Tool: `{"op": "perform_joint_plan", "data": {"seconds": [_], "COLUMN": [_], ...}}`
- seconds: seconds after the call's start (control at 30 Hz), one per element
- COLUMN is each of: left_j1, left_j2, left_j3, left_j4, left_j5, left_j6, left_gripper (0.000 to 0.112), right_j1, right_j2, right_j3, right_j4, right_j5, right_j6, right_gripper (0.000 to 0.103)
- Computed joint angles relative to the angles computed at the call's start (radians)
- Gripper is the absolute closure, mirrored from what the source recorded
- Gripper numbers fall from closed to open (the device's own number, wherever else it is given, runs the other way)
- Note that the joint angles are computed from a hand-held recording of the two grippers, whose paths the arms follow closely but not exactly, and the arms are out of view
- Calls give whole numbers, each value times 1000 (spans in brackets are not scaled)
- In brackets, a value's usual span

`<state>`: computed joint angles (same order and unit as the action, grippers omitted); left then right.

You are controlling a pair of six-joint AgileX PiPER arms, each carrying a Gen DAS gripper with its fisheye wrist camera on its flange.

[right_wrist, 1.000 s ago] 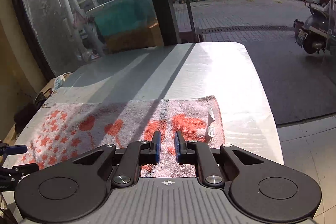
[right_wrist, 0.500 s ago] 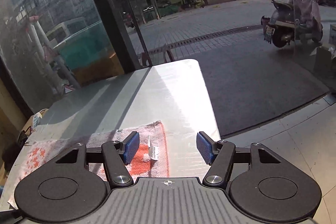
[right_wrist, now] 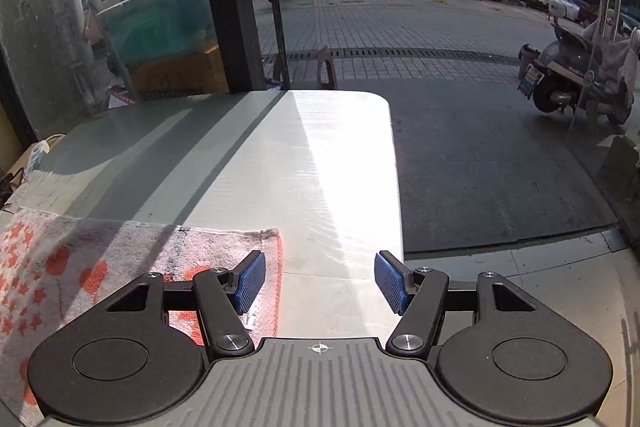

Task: Fold towel

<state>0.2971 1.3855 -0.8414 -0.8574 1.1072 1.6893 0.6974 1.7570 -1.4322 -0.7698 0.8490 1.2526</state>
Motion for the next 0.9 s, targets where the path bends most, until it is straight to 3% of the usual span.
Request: {"op": "perform_joint_plan", "data": {"seconds": [0.37, 0.47, 0.63, 0.8, 0.9], "left_j1": [-18, -20, -16, -16, -9], "left_j2": [-2, -9, -18, -21, -17], "left_j3": [2, 11, 21, 25, 22], "left_j4": [19, 17, 14, 11, 10], "left_j5": [-17, -24, -27, -28, -18], "left_j6": [-19, -12, -3, 7, 13], "left_gripper": [61, 61, 61, 61, 61], "right_j1": [-63, -110, -206, -236, -213], "right_j2": [94, 105, 152, 287, 356], "right_j3": [-75, -93, -170, -378, -479], "right_j4": [-34, 36, 301, 495, 471], "right_j5": [-41, -77, -130, -18, 61], "right_j6": [-89, -128, -312, -507, -536], "right_gripper": [41, 41, 41, 41, 42]}}
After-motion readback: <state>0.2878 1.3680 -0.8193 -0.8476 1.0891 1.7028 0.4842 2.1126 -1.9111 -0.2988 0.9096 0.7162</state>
